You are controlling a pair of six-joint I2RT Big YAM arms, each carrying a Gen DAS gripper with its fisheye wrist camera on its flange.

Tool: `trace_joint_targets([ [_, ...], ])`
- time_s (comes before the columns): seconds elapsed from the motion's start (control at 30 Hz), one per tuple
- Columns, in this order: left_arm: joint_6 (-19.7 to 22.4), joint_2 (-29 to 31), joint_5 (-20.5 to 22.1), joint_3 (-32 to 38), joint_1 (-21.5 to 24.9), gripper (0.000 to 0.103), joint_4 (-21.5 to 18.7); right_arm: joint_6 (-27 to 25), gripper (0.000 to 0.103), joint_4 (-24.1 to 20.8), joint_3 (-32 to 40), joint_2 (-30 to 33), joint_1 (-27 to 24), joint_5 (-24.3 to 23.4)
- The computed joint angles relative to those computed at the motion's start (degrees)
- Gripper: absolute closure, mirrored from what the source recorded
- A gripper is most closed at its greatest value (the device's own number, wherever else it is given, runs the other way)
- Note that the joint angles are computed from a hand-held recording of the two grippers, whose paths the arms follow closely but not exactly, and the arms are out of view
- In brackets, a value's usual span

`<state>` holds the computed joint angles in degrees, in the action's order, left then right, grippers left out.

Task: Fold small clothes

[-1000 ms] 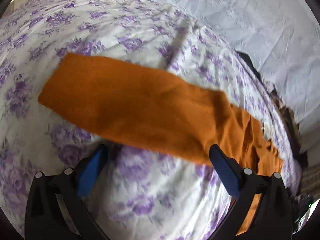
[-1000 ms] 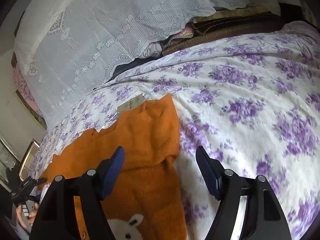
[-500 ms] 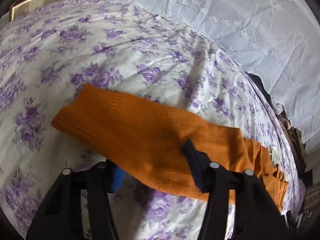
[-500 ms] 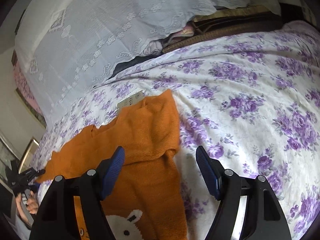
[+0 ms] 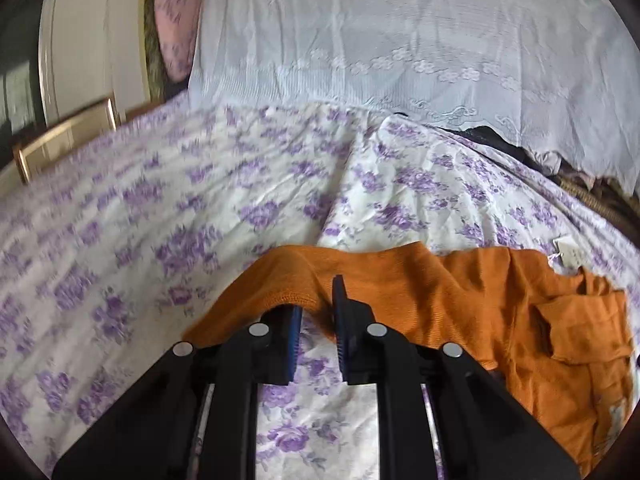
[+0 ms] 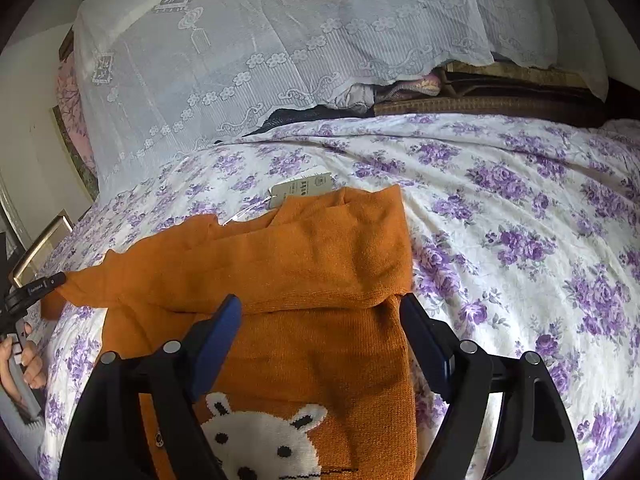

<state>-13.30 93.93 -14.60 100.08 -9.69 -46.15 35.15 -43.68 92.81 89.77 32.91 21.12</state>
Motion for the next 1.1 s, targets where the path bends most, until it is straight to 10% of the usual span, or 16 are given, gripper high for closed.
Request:
trace_joint_targets([
  [1.1, 10.6, 6.3, -5.6, 15.6, -13.5, 0.089, -3.9, 9.5, 0.021, 1.4, -3.4, -1.1, -3.6, -9.9],
])
